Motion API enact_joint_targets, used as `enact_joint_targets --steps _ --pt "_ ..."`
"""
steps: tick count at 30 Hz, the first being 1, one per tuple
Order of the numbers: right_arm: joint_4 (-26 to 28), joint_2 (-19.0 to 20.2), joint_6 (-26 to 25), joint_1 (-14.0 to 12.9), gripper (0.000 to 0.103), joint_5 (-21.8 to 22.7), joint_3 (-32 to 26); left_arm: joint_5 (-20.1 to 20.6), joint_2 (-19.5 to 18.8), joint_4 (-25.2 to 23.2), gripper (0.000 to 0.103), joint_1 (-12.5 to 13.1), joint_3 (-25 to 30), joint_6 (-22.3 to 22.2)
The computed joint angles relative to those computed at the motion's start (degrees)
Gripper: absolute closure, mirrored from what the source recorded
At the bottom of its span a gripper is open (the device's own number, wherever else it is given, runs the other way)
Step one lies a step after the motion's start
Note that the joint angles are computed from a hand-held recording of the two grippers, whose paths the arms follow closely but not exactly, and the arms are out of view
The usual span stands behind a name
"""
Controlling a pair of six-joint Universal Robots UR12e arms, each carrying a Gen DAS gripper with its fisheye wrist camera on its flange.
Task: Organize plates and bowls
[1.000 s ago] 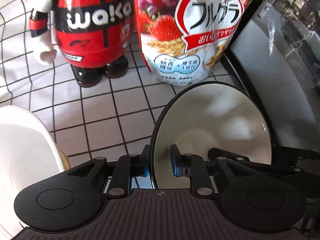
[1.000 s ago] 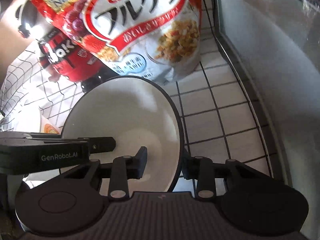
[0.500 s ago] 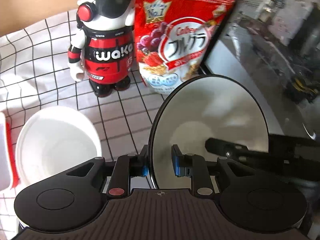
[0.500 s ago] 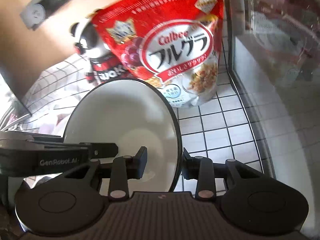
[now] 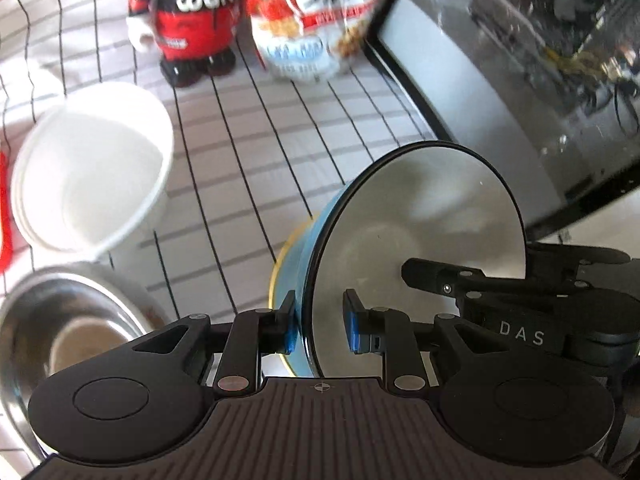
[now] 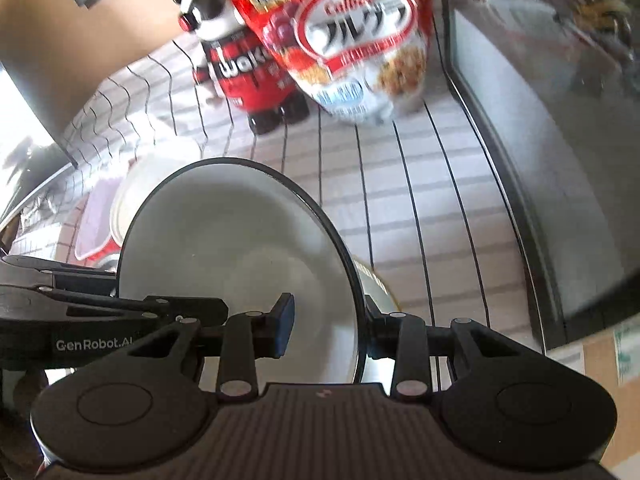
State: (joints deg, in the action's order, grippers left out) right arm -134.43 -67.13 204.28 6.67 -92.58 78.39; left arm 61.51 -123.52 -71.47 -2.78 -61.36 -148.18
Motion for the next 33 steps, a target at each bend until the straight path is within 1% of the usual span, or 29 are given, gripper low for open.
enact_joint_targets --steps 4,9,12,14,26,31,33 --pt "1.2 -0.24 0.98 0.02 0.068 0.31 0.81 1.75 0.1 -1.1 0.078 -0.43 -0.3 0.9" --pt "2.22 -0.01 1.04 0.06 0.068 0.92 0.87 3.11 0.09 -1.61 0.078 -0.72 -0.43 0.86" --pt "2.94 0.23 0.83 -0.04 0.068 0.91 0.64 2.94 0.11 -1.77 0.079 -0.69 -0.62 0.81" --pt "2.99 0.27 0.73 -0.14 0.068 1.04 0.62 3.2 0.22 -1.22 0.079 -0.77 -0.9 0.78" --pt "3.0 0.38 -0.03 -0.49 0.068 2.06 0.48 2.92 0.03 -1.78 0.08 -0.7 -0.54 -0.34" --pt "3.09 0.31 -0.45 -0.32 0.067 1.6 0.37 2.36 0.21 -1.86 0.08 -0.43 -0.75 -0.33" --pt "2.7 0.18 -0.67 -0.3 0.065 1.39 0.45 2.01 0.22 -1.82 0.08 -0.27 -0.71 -0.51"
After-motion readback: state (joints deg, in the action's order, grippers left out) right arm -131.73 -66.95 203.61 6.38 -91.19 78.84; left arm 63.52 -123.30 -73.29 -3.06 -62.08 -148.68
